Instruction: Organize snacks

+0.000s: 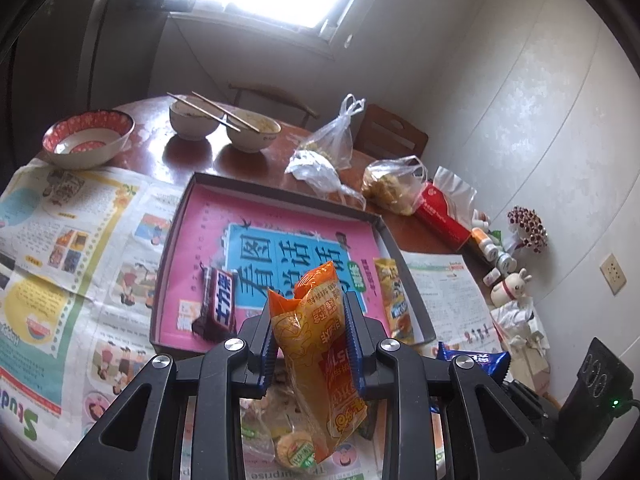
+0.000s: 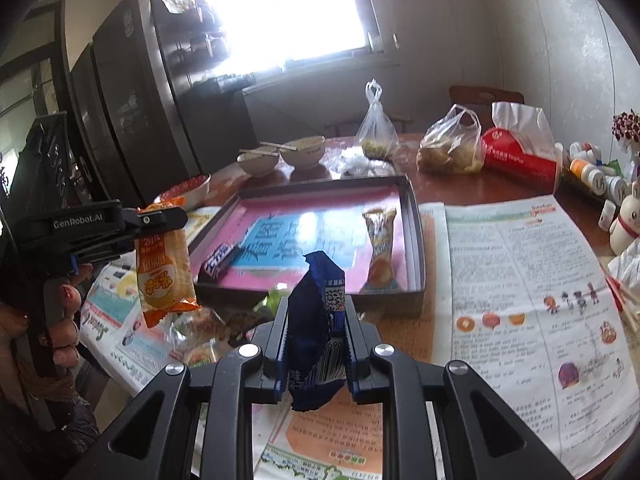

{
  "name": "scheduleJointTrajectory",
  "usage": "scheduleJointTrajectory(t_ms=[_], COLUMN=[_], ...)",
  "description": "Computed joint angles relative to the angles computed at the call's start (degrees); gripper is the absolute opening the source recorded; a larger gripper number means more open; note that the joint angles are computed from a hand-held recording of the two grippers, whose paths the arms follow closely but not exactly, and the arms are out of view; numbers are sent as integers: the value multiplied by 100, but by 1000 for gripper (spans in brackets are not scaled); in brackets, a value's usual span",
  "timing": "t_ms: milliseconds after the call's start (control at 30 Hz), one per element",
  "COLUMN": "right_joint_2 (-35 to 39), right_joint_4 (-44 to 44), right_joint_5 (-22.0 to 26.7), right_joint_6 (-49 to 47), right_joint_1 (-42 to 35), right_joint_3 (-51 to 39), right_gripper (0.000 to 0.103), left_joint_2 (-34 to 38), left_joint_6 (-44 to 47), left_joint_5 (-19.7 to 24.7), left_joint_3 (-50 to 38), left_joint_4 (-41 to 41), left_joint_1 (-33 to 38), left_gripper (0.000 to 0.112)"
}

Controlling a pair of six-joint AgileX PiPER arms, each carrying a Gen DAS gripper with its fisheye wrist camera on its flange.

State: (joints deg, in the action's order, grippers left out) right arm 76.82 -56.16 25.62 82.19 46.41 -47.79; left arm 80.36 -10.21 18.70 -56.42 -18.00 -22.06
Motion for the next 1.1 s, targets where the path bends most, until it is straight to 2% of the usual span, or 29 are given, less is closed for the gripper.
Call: scheduleJointTrajectory(t_ms=[600, 1100], right_joint_2=[471, 757], right_joint_4=[376, 852], right_joint_5=[-486, -880], right_joint_6=[-630, -1125], right_joint_1=[-476, -966], right_joint_3=[-625, -831], right_gripper=[23, 23], left_joint_2=[496, 1022], left_joint_6=[-236, 180], left_joint_5=[3, 23], left_joint_3=[-566, -987], left_joint_4=[354, -43], left_joint_1=[98, 101], left_gripper=[30, 30])
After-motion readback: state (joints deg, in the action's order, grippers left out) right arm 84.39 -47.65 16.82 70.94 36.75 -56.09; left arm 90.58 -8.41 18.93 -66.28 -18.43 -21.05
